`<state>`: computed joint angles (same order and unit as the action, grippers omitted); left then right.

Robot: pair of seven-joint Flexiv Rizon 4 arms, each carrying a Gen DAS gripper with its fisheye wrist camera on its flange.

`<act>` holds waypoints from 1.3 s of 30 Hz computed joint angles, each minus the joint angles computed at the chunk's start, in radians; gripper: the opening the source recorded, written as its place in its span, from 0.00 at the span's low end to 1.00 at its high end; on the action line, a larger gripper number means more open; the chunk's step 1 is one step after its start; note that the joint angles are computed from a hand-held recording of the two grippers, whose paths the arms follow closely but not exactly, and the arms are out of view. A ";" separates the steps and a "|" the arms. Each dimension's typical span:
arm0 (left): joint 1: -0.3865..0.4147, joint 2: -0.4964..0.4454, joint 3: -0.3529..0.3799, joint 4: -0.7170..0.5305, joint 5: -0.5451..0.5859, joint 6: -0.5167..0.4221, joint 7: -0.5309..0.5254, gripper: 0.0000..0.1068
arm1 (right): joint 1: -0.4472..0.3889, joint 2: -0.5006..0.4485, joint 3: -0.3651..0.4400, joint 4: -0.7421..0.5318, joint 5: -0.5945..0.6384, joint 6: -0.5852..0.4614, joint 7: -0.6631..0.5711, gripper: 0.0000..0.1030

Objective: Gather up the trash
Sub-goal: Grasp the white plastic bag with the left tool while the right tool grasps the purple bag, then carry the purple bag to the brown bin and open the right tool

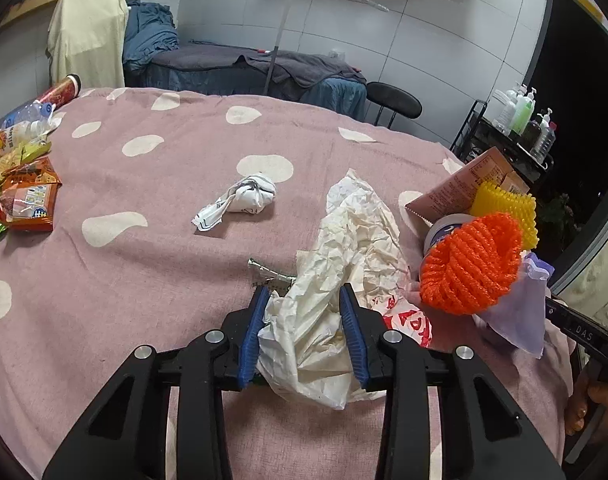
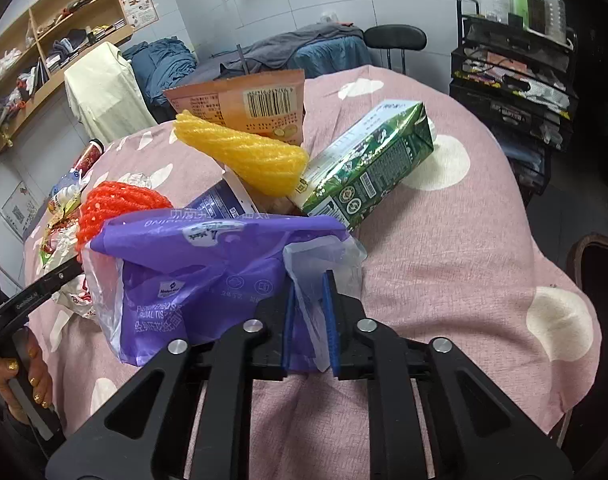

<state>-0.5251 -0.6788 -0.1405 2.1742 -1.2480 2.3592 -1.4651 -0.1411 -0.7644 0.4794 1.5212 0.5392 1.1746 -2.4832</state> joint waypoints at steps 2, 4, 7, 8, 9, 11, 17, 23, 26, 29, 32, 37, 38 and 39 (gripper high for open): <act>-0.021 -0.001 -0.003 -0.013 -0.045 0.026 0.032 0.30 | -0.010 0.006 0.014 0.011 0.014 0.024 -0.023 0.10; -0.035 -0.001 -0.016 -0.022 -0.081 0.062 0.052 0.29 | -0.030 0.010 0.032 0.015 0.030 0.030 -0.043 0.09; -0.051 -0.003 -0.043 -0.038 -0.142 0.132 0.087 0.28 | -0.055 0.017 0.049 0.022 0.057 0.032 -0.069 0.08; -0.053 -0.002 -0.052 -0.040 -0.152 0.154 0.090 0.28 | -0.066 0.021 0.056 0.025 0.069 0.034 -0.082 0.08; -0.055 0.000 -0.060 -0.039 -0.158 0.176 0.086 0.28 | -0.079 0.026 0.064 0.028 0.084 0.034 -0.094 0.08; -0.059 0.004 -0.075 -0.041 -0.171 0.214 0.086 0.28 | -0.099 0.036 0.078 0.039 0.115 0.044 -0.129 0.08; -0.072 0.009 -0.097 -0.052 -0.143 0.294 0.085 0.28 | -0.167 0.068 0.117 0.064 0.220 0.054 -0.245 0.08; -0.077 -0.007 -0.109 -0.104 -0.085 0.308 0.130 0.28 | -0.199 0.096 0.095 0.062 0.337 0.041 -0.325 0.08; -0.076 -0.025 -0.111 -0.141 -0.047 0.293 0.160 0.28 | -0.204 0.110 0.067 0.062 0.391 0.040 -0.346 0.08; -0.073 -0.044 -0.110 -0.180 0.005 0.262 0.179 0.28 | -0.211 0.118 0.029 0.048 0.430 0.023 -0.345 0.08; -0.078 -0.068 -0.106 -0.229 0.045 0.232 0.214 0.28 | -0.217 0.123 -0.006 0.033 0.471 0.027 -0.347 0.08; -0.084 -0.110 -0.101 -0.322 0.104 0.164 0.276 0.28 | -0.215 0.107 -0.066 -0.006 0.492 0.062 -0.310 0.08; -0.083 -0.117 -0.101 -0.337 0.117 0.147 0.281 0.28 | -0.211 0.098 -0.083 -0.017 0.484 0.073 -0.283 0.08; -0.082 -0.123 -0.099 -0.351 0.132 0.127 0.286 0.28 | -0.209 0.091 -0.093 -0.024 0.475 0.082 -0.261 0.08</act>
<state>-0.6075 -0.8016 -0.2396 1.8231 -1.1164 2.4865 -1.1787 -0.3502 -0.6735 0.3863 1.4975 1.0139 1.2565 -2.7442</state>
